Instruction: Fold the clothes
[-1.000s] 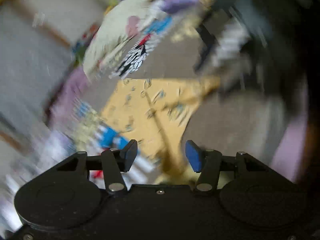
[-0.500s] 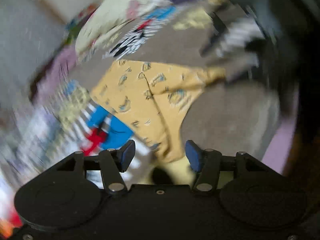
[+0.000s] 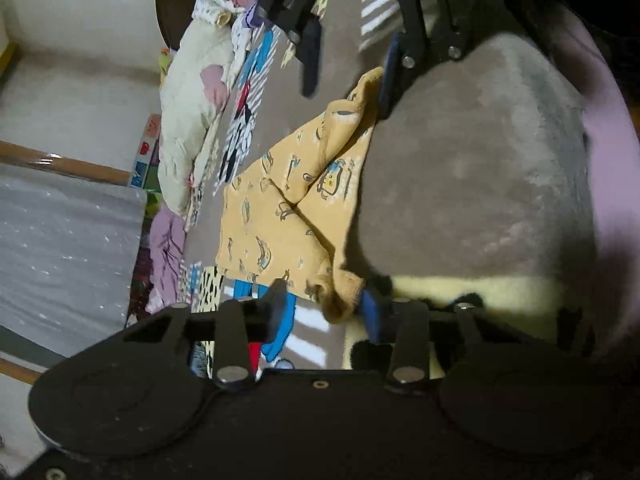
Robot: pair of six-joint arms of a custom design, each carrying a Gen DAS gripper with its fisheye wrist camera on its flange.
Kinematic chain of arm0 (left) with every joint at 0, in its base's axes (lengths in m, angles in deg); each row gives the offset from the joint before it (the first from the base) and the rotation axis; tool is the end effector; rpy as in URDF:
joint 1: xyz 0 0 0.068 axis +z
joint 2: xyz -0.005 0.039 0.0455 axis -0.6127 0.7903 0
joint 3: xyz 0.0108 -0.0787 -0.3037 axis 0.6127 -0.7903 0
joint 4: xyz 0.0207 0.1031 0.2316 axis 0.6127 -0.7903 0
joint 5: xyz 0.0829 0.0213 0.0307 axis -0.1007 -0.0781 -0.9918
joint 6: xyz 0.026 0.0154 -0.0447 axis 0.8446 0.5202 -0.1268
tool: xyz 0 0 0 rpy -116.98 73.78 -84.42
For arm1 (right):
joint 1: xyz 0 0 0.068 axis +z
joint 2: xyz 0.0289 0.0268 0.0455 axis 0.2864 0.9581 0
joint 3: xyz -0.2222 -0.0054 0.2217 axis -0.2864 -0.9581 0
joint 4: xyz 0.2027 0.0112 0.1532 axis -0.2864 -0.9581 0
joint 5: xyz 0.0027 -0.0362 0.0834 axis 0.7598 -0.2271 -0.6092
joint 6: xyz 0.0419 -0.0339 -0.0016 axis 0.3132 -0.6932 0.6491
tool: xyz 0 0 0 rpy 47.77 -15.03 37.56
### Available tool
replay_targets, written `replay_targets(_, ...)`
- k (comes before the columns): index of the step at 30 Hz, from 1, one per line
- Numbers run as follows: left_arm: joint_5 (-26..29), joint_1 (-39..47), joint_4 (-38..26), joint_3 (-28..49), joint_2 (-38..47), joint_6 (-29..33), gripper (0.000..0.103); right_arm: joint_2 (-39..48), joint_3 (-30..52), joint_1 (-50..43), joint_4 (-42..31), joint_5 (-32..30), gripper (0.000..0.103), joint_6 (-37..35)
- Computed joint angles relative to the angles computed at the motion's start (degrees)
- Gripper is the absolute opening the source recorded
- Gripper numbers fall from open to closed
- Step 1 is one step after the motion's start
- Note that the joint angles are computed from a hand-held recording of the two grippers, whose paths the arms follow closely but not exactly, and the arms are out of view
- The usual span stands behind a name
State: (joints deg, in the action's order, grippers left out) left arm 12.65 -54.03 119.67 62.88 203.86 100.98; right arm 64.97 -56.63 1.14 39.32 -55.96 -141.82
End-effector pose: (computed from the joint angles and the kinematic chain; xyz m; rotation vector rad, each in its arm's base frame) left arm 0.3402 -0.1111 0.0935 1.7424 1.1171 0.4326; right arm 0.2491 -0.0559 0.1025 -1.1319 1.7639 -0.5244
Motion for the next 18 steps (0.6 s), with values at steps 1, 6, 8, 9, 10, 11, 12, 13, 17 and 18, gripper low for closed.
replay_targets(1,-0.08,-0.12,1.64,-0.66,0.12,-0.04,0.017,-0.22,0.29,-0.14,-1.24,-0.40,0.038,-0.40)
replay_targets(6,-3.84,-1.86,1.26,-0.07,0.08,-1.00,0.009,-3.60,4.21,0.21,-13.06,-0.09,0.015,1.41)
replay_targets(8,-4.61,-2.47,0.95,-0.78,-1.10,-1.14,0.008,-6.70,6.56,0.12,-20.64,-0.26,0.014,3.20)
replay_targets(9,-4.90,-2.77,0.74,-1.35,-2.04,-1.40,0.007,-8.25,7.51,-0.01,-24.06,-0.48,0.013,3.82)
replay_targets(10,-5.01,-2.99,0.31,-2.06,-3.24,-1.81,0.007,-10.11,7.98,-0.30,-27.01,-0.93,0.013,3.90)
replay_targets(11,-5.09,-3.21,-0.18,-2.77,-4.49,-2.25,0.007,-11.93,8.21,-0.70,-29.44,-1.46,0.013,4.03)
replay_targets(12,-5.07,-3.38,-0.42,-3.50,-5.39,-2.59,0.007,-13.92,8.21,-1.39,-31.67,-2.25,0.013,4.07)
replay_targets(13,-5.04,-3.55,-0.62,-4.24,-6.23,-2.93,0.007,-15.88,8.63,-2.20,-34.94,-3.13,0.013,3.69)
replay_targets(17,-4.46,-4.03,-10.16,-6.71,-13.47,-4.42,0.007,-22.40,9.74,-5.32,-46.52,-6.14,0.013,2.12)
replay_targets(18,-4.10,-4.17,-14.49,-6.52,-15.77,-5.36,0.007,-24.20,10.53,-6.15,-50.72,-6.93,0.013,1.67)
